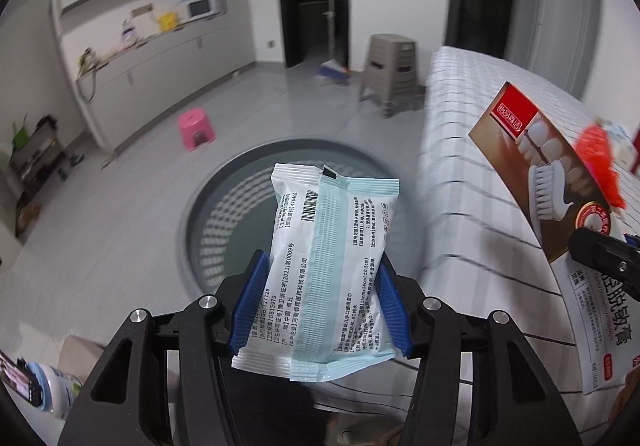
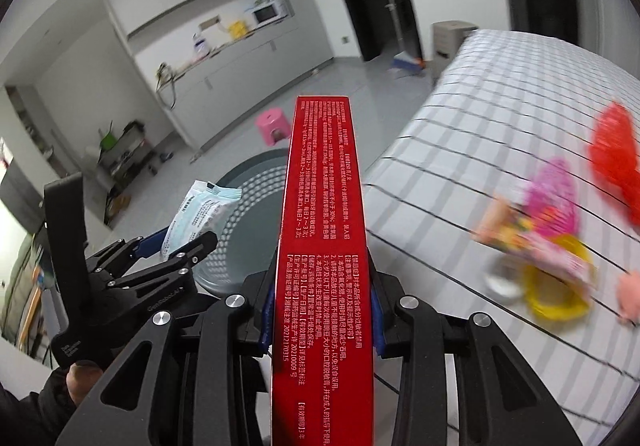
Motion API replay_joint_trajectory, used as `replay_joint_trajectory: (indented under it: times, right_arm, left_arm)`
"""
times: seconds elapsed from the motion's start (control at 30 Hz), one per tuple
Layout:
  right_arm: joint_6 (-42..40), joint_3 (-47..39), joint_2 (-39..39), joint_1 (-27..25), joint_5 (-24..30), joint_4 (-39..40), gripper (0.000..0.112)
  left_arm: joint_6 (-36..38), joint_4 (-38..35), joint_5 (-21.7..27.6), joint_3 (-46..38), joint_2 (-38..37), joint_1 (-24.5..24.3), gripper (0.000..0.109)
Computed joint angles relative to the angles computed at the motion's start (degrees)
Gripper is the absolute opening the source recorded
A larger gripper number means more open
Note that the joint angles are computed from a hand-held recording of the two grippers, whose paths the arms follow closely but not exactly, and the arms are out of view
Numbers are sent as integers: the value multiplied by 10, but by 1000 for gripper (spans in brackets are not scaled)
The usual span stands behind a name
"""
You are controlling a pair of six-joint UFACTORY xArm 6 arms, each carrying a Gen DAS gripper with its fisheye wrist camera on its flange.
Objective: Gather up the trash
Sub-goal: 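Carry both items over the grey basket and open both grippers to drop them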
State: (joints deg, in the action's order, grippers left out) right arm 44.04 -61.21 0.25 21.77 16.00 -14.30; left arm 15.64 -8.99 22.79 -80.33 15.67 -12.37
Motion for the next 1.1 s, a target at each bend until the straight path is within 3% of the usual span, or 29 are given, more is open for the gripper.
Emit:
replay_joint_trajectory:
  times: [0.23,0.53,0.77,0.83,0.97,1.1]
  right_arm:
    - [-127,-175,148,20,76,119,34]
    - [-182,-342,271,22,164,167,34]
    - [-198,-387,308,20,188,189,35]
    - [-198,-403,320,20,195,186,35]
    - [-188,-395,316,22,178,171,53]
    - [-174,-393,314,25,170,151,55]
  left_arm:
    - [-1,-4,33,-99,88,31,53]
    - [6,-15,62,-157,144,49,54]
    - [0,-16,74,-193,174,58,55]
    - [-7,-12,74,-195,176,61,67]
    - [-14,-13,67,-190,174,66,78]
    - [-15,-15,72,-194,176,68,79]
